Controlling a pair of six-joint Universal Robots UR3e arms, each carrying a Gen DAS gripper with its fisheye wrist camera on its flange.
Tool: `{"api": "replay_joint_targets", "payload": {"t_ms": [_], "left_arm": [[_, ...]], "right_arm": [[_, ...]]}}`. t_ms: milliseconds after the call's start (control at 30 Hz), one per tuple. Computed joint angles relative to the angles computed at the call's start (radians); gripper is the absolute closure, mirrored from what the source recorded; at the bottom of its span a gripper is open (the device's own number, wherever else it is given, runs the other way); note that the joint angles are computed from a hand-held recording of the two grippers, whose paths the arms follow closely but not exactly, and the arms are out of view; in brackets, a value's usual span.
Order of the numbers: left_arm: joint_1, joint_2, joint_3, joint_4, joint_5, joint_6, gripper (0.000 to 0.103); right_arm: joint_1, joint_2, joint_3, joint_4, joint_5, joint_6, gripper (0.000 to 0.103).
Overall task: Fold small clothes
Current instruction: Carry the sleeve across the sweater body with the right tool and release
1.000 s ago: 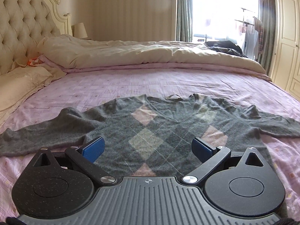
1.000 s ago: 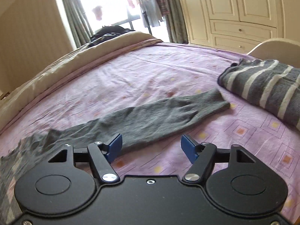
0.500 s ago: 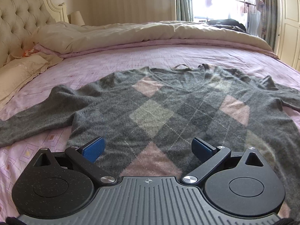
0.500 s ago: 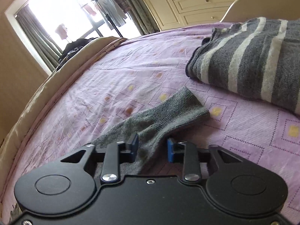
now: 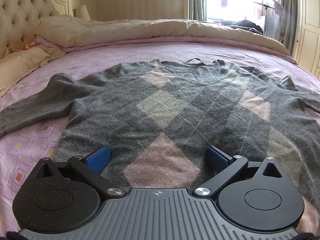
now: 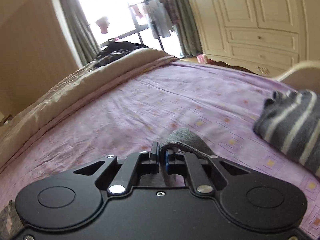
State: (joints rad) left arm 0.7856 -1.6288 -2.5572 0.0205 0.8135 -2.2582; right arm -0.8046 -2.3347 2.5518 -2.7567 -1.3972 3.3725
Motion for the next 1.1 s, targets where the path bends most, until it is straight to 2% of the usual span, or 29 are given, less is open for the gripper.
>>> {"api": "replay_joint_targets", "payload": {"t_ms": [100, 200, 267, 433, 600, 733, 800, 867, 933, 1100], "left_arm": [[0.001, -0.004, -0.007, 0.016, -0.001, -0.001, 0.000], [0.005, 0.000, -0.005, 0.002, -0.007, 0.002, 0.000], [0.009, 0.002, -0.007, -0.003, -0.012, 0.004, 0.000], [0.015, 0.002, -0.008, -0.007, -0.018, 0.008, 0.000], [0.018, 0.003, -0.009, -0.009, -0.020, 0.010, 0.000], [0.020, 0.004, -0.010, -0.013, -0.022, 0.012, 0.000], [0.021, 0.004, -0.009, -0.015, -0.024, 0.014, 0.000], [0.022, 0.003, -0.007, -0.019, -0.026, 0.014, 0.000], [0.023, 0.001, -0.006, -0.018, -0.026, 0.015, 0.000], [0.025, -0.001, -0.008, -0.015, -0.027, 0.018, 0.000]], "right_arm": [[0.314, 0.257, -0.206, -0.119, -0.139, 0.070, 0.091], [0.623, 0.522, -0.454, -0.175, -0.317, 0.132, 0.091], [0.772, 0.677, -0.623, -0.178, -0.354, 0.139, 0.091], [0.985, 1.024, -1.005, -0.135, -0.293, 0.145, 0.092], [1.103, 1.357, -1.419, 0.039, -0.193, 0.107, 0.092], [1.162, 1.546, -1.668, 0.189, -0.129, 0.098, 0.090], [1.171, 1.591, -1.703, 0.193, -0.098, 0.088, 0.082], [1.180, 1.597, -1.687, 0.179, -0.071, 0.100, 0.080], [1.180, 1.553, -1.578, 0.099, -0.062, 0.113, 0.068], [1.163, 1.430, -1.294, -0.088, -0.144, 0.162, 0.066]]}}
